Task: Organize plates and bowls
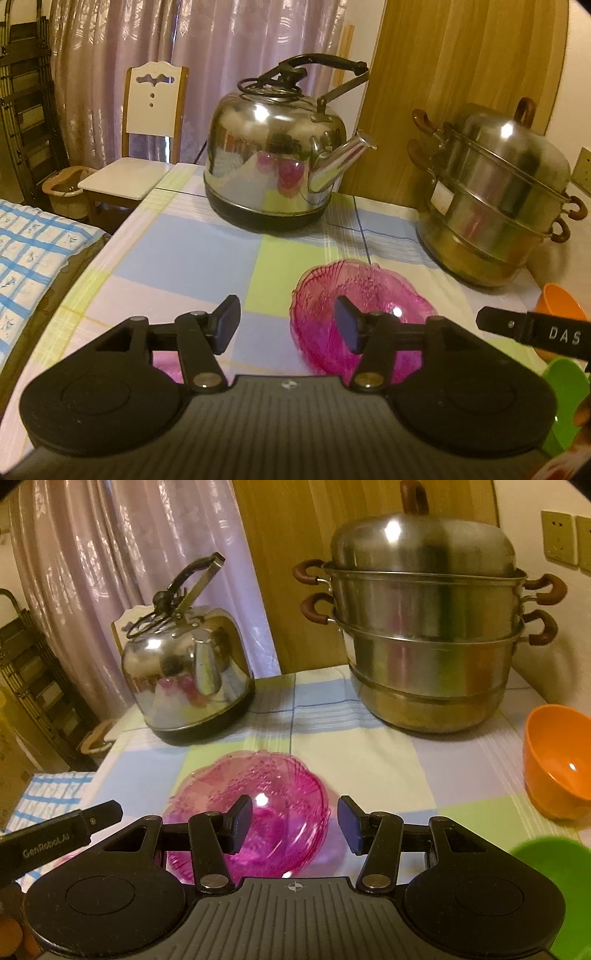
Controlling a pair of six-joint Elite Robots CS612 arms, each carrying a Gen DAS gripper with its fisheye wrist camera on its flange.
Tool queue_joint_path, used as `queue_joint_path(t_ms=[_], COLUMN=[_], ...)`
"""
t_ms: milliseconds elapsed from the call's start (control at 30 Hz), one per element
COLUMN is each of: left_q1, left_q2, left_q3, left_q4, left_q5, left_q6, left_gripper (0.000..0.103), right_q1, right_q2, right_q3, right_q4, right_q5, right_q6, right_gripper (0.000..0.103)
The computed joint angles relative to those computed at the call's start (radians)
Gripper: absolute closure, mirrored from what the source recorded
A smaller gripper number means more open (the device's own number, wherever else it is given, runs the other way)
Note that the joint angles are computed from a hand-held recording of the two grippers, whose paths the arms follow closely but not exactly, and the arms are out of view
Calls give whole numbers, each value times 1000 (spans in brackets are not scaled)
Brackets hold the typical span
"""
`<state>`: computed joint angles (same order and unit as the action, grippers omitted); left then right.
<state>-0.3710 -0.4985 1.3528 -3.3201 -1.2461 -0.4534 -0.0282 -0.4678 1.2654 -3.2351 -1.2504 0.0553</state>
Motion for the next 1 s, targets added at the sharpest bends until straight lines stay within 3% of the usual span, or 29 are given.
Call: queue_joint_path(t_ms=[433,733,1000], left_q1=[-37,-46,-44], left_q2=[-106,-137,-139], left_q3=[234,323,349], left_q4=[-115,-129,-158], left_q5=[62,73,104], left_q6=[-3,15,41], left_gripper=[43,42,40], right_q1=[-4,7,25], right_q2=[-87,-124,-126], right_q3=[175,260,274], right_q4=[-55,-61,-52], right_q5=[31,56,65], right_q6=[-8,-65,-117], right_gripper=[52,52,52])
